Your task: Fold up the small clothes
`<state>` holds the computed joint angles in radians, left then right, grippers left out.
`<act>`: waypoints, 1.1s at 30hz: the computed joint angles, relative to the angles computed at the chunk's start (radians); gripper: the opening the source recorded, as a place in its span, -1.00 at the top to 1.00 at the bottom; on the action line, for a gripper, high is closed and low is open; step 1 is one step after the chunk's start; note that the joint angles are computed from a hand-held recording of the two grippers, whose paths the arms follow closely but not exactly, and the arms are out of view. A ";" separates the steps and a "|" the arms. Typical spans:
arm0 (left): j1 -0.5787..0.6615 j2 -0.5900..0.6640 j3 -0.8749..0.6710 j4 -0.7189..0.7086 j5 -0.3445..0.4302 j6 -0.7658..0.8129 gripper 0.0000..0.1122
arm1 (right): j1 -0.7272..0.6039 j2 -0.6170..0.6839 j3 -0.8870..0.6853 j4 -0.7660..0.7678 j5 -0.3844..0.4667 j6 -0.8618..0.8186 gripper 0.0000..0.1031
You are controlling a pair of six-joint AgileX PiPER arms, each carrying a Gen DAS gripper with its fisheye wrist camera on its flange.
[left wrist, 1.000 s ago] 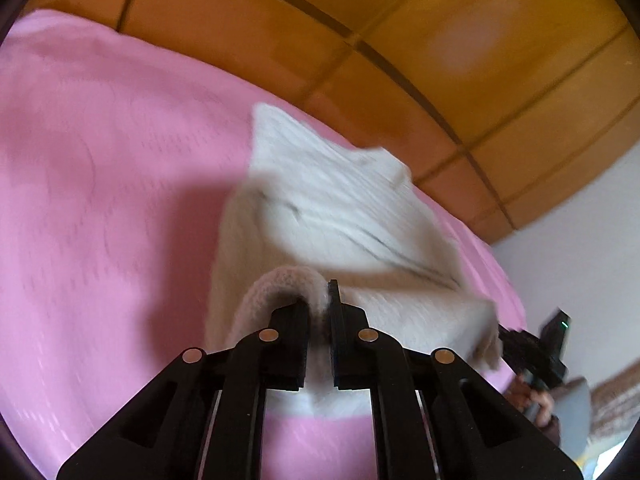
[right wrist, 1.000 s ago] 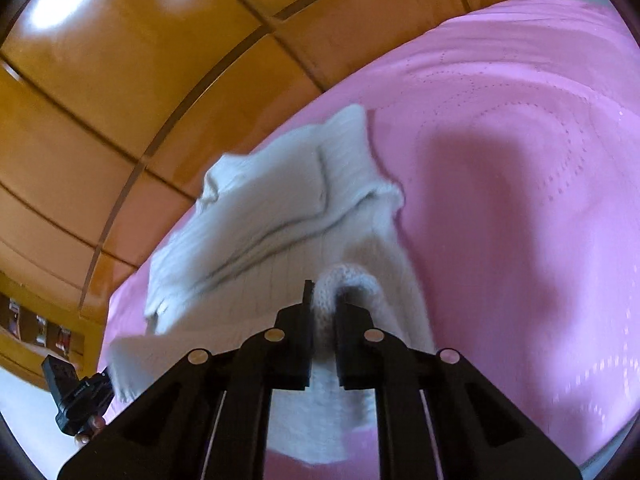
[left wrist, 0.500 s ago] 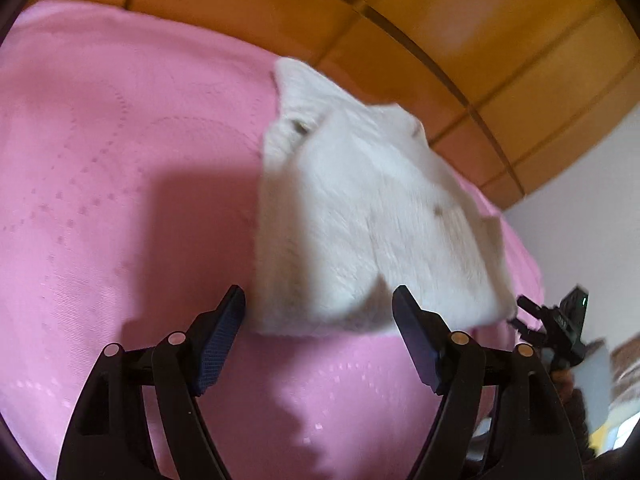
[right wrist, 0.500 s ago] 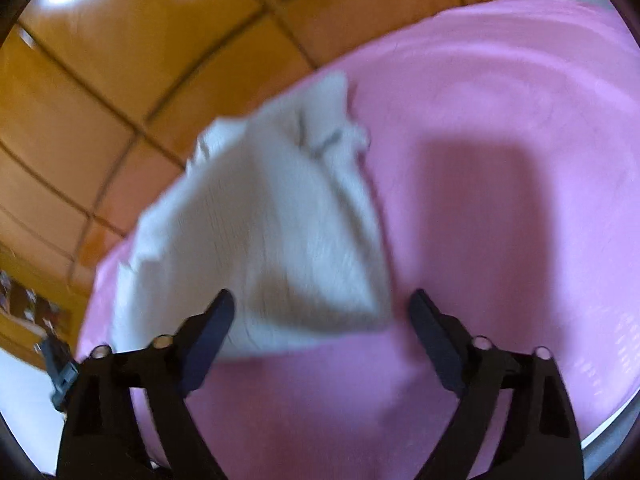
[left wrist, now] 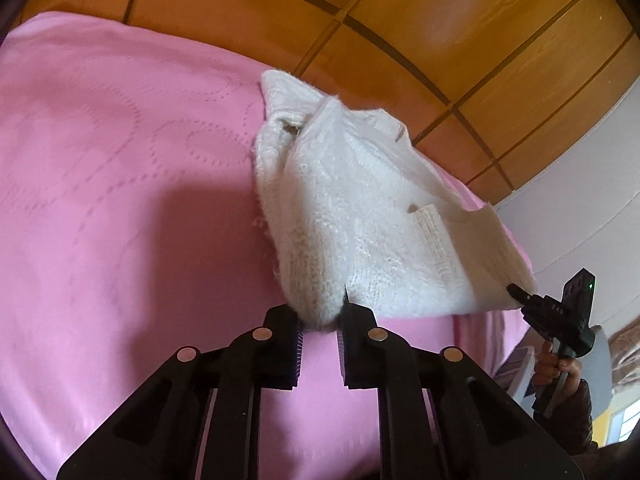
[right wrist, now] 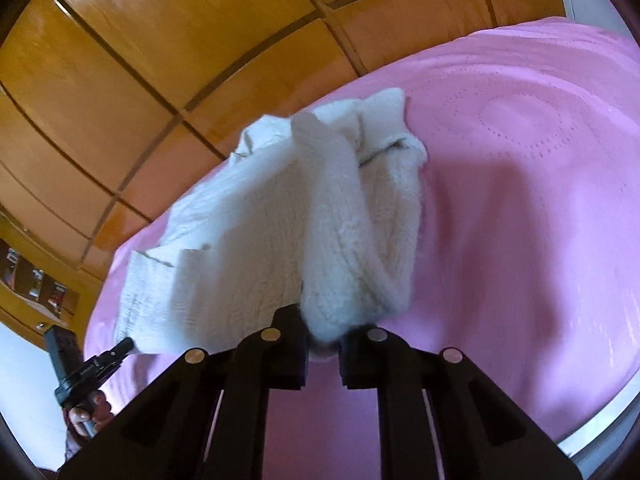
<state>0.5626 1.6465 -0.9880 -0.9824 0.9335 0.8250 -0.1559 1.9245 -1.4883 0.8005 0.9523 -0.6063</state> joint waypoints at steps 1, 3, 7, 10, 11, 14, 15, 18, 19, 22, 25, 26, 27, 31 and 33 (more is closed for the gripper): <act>0.029 -0.027 0.030 -0.001 0.026 0.017 0.77 | -0.012 -0.032 0.042 0.004 0.014 -0.020 0.81; 0.047 -0.062 0.067 0.011 0.040 0.022 0.77 | -0.023 -0.078 0.103 -0.003 0.026 -0.049 0.81; 0.156 -0.170 0.175 0.081 0.123 0.059 0.77 | -0.081 -0.161 0.236 -0.033 0.064 -0.116 0.81; 0.225 -0.227 0.253 0.154 0.155 0.067 0.75 | -0.090 -0.167 0.286 -0.095 0.053 -0.109 0.78; 0.210 -0.253 0.266 0.187 0.129 0.044 0.73 | -0.087 -0.164 0.290 -0.117 0.042 -0.092 0.69; 0.186 -0.309 0.256 0.226 0.080 0.001 0.63 | -0.086 -0.189 0.295 -0.135 -0.017 -0.053 0.06; 0.192 -0.324 0.247 0.224 0.078 0.005 0.62 | -0.077 -0.210 0.301 -0.133 -0.051 -0.051 -0.10; 0.172 -0.357 0.204 0.157 0.072 0.062 0.62 | -0.023 -0.253 0.297 -0.109 -0.106 -0.092 -0.10; 0.139 -0.353 0.180 0.128 0.071 0.082 0.62 | 0.007 -0.252 0.289 -0.100 -0.123 -0.097 -0.09; 0.024 -0.322 0.141 0.120 0.025 0.076 0.62 | 0.124 -0.218 0.256 -0.122 -0.183 -0.089 -0.01; -0.108 -0.254 0.106 0.164 -0.071 0.041 0.62 | 0.215 -0.162 0.236 -0.199 -0.251 -0.050 0.09; -0.153 -0.225 0.097 0.195 -0.109 0.006 0.62 | 0.233 -0.144 0.232 -0.234 -0.273 -0.030 0.13; -0.166 -0.196 0.088 0.210 -0.120 -0.002 0.62 | 0.254 -0.114 0.214 -0.268 -0.290 -0.004 0.14; -0.250 -0.083 0.059 0.233 -0.195 -0.063 0.22 | 0.299 -0.031 0.176 -0.351 -0.342 0.059 0.24; -0.262 -0.060 0.062 0.220 -0.222 -0.055 0.23 | 0.294 -0.036 0.180 -0.346 -0.349 0.044 0.72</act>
<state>0.3009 1.5863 -0.9260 -0.7621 0.7119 0.7702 0.1377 1.8887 -1.3080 0.4546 0.6036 -0.5621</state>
